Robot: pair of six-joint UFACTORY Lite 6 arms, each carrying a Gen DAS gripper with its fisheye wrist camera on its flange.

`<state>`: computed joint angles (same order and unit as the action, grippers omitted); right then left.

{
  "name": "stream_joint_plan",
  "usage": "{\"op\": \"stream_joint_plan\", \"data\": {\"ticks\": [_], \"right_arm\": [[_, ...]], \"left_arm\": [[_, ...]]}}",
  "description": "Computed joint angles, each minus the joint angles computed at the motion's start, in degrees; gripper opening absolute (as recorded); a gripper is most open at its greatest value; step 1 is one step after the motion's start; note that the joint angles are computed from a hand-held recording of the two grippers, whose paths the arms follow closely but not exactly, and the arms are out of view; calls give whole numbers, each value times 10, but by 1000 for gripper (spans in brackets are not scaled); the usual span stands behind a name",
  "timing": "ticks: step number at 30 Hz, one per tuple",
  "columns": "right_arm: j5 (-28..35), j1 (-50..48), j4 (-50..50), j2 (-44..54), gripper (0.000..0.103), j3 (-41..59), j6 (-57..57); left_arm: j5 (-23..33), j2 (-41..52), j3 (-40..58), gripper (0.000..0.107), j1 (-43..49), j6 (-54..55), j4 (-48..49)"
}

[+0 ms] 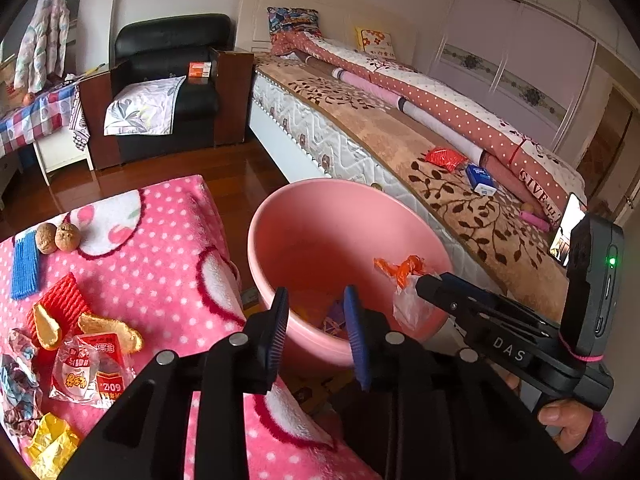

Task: Collect trash
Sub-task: 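Open the left gripper dropping the yellow net while the right gripper releases the white bag into the bucket, then move both open grippers back over the remaining trash on the table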

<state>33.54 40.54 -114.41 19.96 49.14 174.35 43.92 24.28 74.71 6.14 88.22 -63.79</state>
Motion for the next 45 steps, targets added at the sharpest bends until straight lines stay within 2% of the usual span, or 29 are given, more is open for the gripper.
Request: {"op": "stream_joint_plan", "data": {"ticks": [11,21,35,45], "right_arm": [[1,13,32,-7,41,8,-38],[0,58,81,26,41,71,-111],[-34,109,111,121,41,214,-170],[-27,150,174,190,41,328,-261]], "left_arm": [[14,-13,-13,29,31,6,0],[16,-21,-35,30,84,35,-7],[40,-29,-51,39,234,156,-48],[69,21,21,39,353,155,-54]]}}
